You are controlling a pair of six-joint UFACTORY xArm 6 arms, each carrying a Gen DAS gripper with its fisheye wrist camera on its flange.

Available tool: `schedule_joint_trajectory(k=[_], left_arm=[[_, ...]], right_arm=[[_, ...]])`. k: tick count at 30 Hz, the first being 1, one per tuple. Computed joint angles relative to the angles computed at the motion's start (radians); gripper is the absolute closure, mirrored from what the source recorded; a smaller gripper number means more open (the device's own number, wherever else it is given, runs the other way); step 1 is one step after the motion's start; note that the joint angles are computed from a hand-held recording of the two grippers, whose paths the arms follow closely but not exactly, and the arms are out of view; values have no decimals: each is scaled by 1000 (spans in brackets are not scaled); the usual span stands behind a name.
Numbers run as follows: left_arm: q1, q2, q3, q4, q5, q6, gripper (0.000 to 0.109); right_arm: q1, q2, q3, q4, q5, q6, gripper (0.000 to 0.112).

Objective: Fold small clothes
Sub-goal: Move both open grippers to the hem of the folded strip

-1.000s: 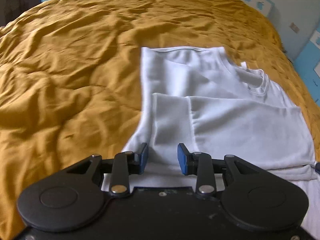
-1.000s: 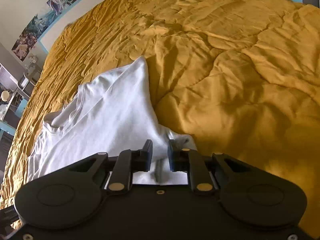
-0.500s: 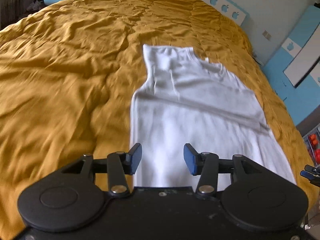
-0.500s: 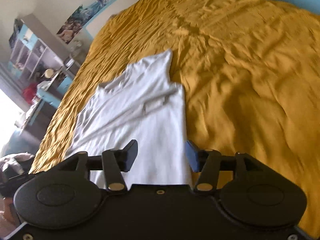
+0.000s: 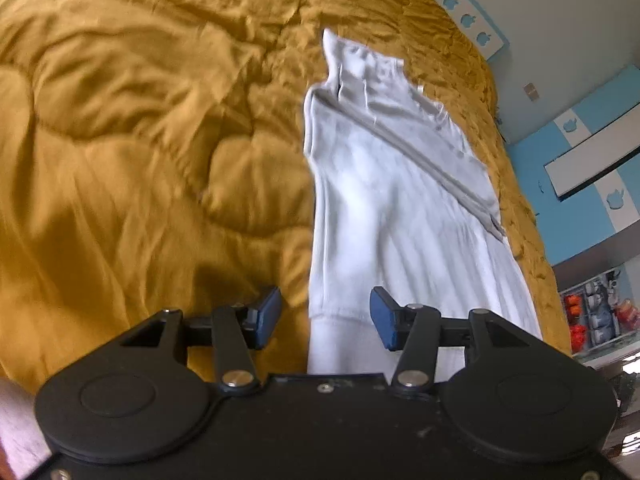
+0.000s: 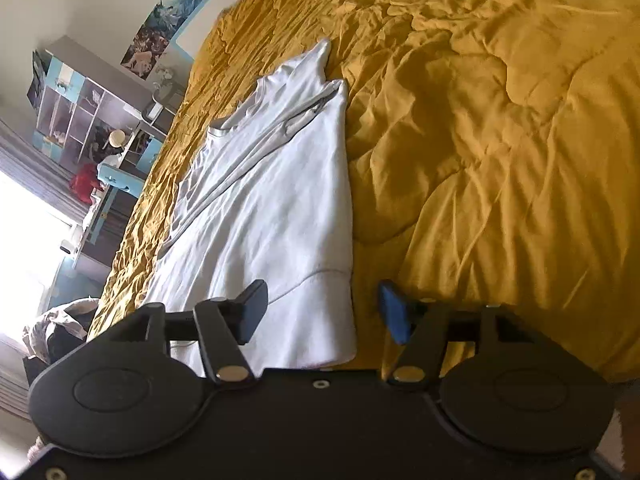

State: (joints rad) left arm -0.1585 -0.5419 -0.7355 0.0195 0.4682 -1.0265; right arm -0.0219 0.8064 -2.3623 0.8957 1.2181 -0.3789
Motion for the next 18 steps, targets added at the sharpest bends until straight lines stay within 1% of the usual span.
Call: schedule_joint_trajectory(k=[3,5,7,10,11,13,14,15,16,17,18], left_arm=[[-18,5,43,-143,-74,68,56],[-31,17,51,-185,-108,93,56],[-42,38,41,-183,-123,91,55],[-46,69,5,-125,-96,65,52],[-43,78,-2,-127,-92,73,52],[-42,77,1,-136,-94,70,53],[-42,69,8,-139,-98,64,56],[-43,64,10,-142,-100,63,59],[-44,57,9,-136,-92,60,63],[-45,56,-3,-119,-71,62,86],[-43,54,-16,-98,-47,67,101]], right_arm=[[-2,-18,32,17,1,-8,51],[-7,-8,17,27,24,-1,51],[-5,-15,29,39,30,-10,50],[8,-45,77,30,-2,-41,46],[14,-49,84,29,-10,-46,46],[22,-56,98,30,-23,-49,46],[24,-56,98,31,-25,-49,47],[26,-61,107,31,-30,-52,59],[30,-73,123,21,-46,-55,69],[38,-81,131,-8,-65,-48,90],[49,-91,140,-57,-94,-36,101]])
